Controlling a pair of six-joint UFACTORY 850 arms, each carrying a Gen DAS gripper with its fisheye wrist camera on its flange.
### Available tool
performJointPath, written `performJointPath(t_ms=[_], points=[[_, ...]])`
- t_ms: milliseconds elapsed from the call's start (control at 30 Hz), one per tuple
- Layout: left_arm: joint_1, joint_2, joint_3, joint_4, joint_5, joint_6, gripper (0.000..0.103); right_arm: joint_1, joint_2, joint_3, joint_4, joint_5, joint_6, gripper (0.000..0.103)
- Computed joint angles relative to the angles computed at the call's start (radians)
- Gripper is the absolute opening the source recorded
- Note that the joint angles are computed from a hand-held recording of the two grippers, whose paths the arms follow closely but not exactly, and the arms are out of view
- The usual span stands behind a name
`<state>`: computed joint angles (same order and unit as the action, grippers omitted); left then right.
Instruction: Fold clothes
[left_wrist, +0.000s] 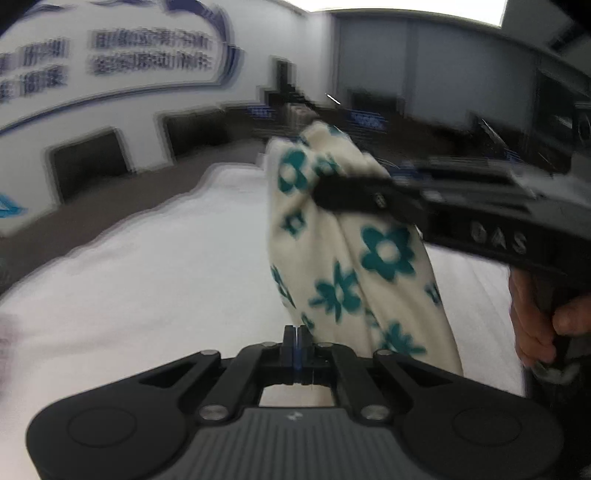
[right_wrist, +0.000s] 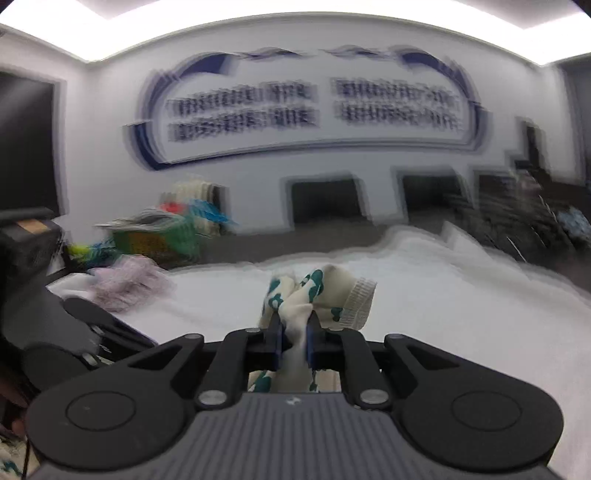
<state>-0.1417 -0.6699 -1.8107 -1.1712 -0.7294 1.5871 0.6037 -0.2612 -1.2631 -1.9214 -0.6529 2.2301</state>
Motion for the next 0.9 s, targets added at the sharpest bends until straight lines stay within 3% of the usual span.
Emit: performJointPath(t_ms=[100, 200, 333, 400, 467, 533, 600, 633, 733, 800, 900], points=[[0.043, -0.002, -0.047, -0.043, 0.095, -0.027, 0.0, -0.042, -0.117, -0.243, -0.034, 0.148, -0.208, 0.011], [0.089, -0.014, -0.094, -0.062, 0.119, -0.072, 0.004, -0.092, -0.28, -0.548, 0.189, 0.285, -0.522, 0.011], [0.164, -0.014, -0.092, 0.016, 0.093, -0.109, 0.017, -0.141, -0.469, -0.852, 0.58, 0.275, -0.94, 0.011], [0.201, -0.02, -0.084, 0.098, 0.061, -0.138, 0.032, -0.174, -0.507, -0.894, 0.763, 0.265, -1.064, 0.011], [0.23, -0.028, -0.068, 0.177, 0.04, -0.177, 0.039, -0.21, -0.543, -0.914, 0.972, 0.242, -1.2, 0.012], [0.253, -0.042, -0.06, 0.247, 0.009, -0.245, 0.04, -0.236, -0.591, -0.938, 1.167, 0.182, -1.332, 0.015], [0.291, -0.044, -0.035, 0.246, -0.076, -0.283, 0.043, -0.24, -0.555, -0.857, 1.22, 0.179, -1.318, 0.016], [0.309, -0.044, -0.02, 0.234, -0.121, -0.29, 0.046, -0.234, -0.506, -0.775, 1.184, 0.205, -1.248, 0.021], [0.343, -0.03, 0.035, 0.172, -0.192, -0.251, 0.051, -0.21, -0.371, -0.551, 1.029, 0.284, -0.982, 0.073], [0.338, 0.008, 0.103, 0.13, -0.156, -0.217, 0.057, -0.176, -0.248, -0.365, 1.111, 0.449, -0.951, 0.074], [0.341, 0.03, 0.154, 0.081, -0.147, -0.145, 0.058, -0.089, -0.156, -0.189, 1.408, 0.609, -1.175, 0.073]])
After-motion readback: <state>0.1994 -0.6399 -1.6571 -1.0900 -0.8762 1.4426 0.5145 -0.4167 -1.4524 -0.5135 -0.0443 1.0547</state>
